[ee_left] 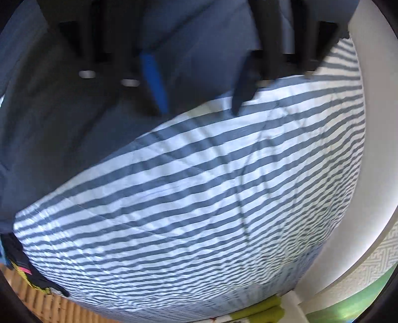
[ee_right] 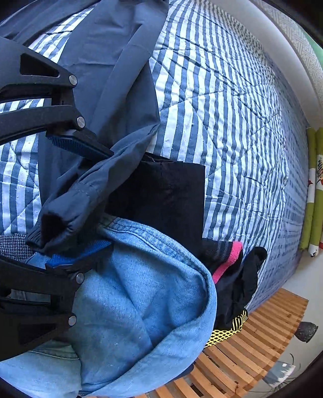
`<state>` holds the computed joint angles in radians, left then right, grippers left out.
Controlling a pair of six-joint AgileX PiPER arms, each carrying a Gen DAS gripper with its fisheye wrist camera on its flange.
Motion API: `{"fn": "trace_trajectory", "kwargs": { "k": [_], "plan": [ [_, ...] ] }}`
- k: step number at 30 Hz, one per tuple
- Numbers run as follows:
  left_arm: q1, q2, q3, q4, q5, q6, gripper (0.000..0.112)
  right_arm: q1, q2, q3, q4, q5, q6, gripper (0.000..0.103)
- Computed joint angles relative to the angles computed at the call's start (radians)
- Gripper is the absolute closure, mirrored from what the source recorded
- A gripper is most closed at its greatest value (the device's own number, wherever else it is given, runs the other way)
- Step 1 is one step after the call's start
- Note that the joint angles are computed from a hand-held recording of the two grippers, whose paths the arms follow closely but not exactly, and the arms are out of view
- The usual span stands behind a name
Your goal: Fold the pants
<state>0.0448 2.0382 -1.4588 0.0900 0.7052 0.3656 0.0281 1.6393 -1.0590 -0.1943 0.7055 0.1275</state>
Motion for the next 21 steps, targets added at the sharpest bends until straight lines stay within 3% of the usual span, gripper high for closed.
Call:
{"fn": "trace_trajectory", "kwargs": {
  "k": [2, 3, 4, 12, 18, 21],
  "plan": [
    [-0.039, -0.009, 0.069, 0.116, -0.097, -0.100, 0.112, 0.020, -0.008, -0.002, -0.076, 0.015, 0.059, 0.073],
    [-0.065, -0.022, 0.111, 0.208, -0.135, -0.180, 0.112, 0.017, -0.012, -0.008, -0.081, 0.023, 0.064, 0.087],
    [-0.077, -0.036, 0.142, 0.260, -0.161, -0.228, 0.112, -0.001, -0.027, -0.010, -0.048, 0.025, 0.038, 0.092],
    [-0.026, -0.234, 0.224, 0.179, -0.183, -0.209, 0.112, -0.025, -0.237, -0.012, 0.035, 0.051, -0.019, 0.096],
    [0.043, -0.521, 0.409, 0.105, -0.185, -0.108, 0.112, 0.019, -0.490, 0.045, 0.094, 0.137, -0.025, 0.096],
    [0.114, -0.651, 0.508, -0.010, -0.174, 0.015, 0.112, 0.071, -0.643, 0.102, 0.092, 0.203, 0.012, 0.096]
  ]
}}
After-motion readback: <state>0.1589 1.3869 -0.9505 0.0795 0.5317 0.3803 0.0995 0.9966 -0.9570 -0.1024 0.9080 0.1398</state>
